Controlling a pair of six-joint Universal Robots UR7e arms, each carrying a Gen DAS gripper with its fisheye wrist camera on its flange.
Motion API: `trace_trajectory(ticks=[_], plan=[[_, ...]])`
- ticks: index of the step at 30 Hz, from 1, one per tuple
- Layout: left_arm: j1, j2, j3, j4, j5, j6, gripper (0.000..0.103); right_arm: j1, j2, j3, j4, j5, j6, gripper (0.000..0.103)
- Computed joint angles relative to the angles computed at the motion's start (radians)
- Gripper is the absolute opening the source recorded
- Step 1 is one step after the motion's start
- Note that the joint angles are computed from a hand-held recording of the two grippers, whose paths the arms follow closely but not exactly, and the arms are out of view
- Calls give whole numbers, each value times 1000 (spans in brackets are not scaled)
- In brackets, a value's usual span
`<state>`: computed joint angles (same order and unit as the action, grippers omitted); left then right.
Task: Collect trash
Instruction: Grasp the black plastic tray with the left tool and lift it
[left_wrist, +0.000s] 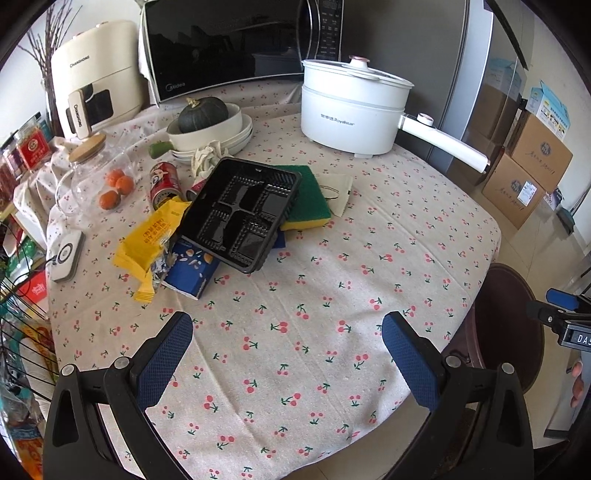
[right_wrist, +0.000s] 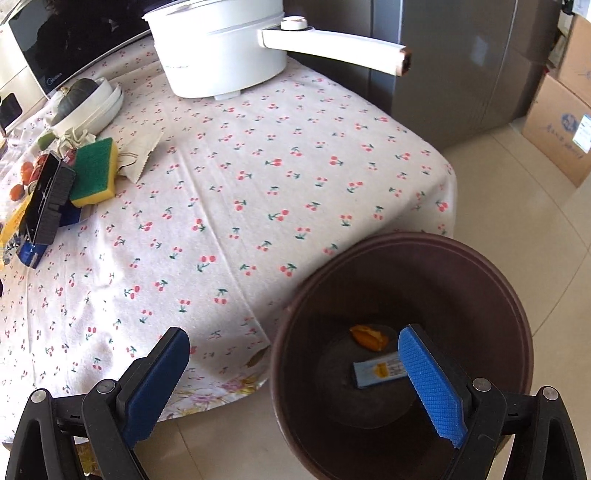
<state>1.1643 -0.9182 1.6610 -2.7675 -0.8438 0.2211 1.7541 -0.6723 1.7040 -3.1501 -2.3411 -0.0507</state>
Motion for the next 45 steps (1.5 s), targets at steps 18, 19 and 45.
trace_trajectory(ticks=[18,19,45], plan=[[116,70,-216,101,82,-18,103,31,165,-262,150,14,-25,95],[125,81,-235,107,80,-26,103,30,176,-280,161,11,-28,95],[168,245,-459,117,-255,-85,72,-20,220,-389,312,82,97,95]])
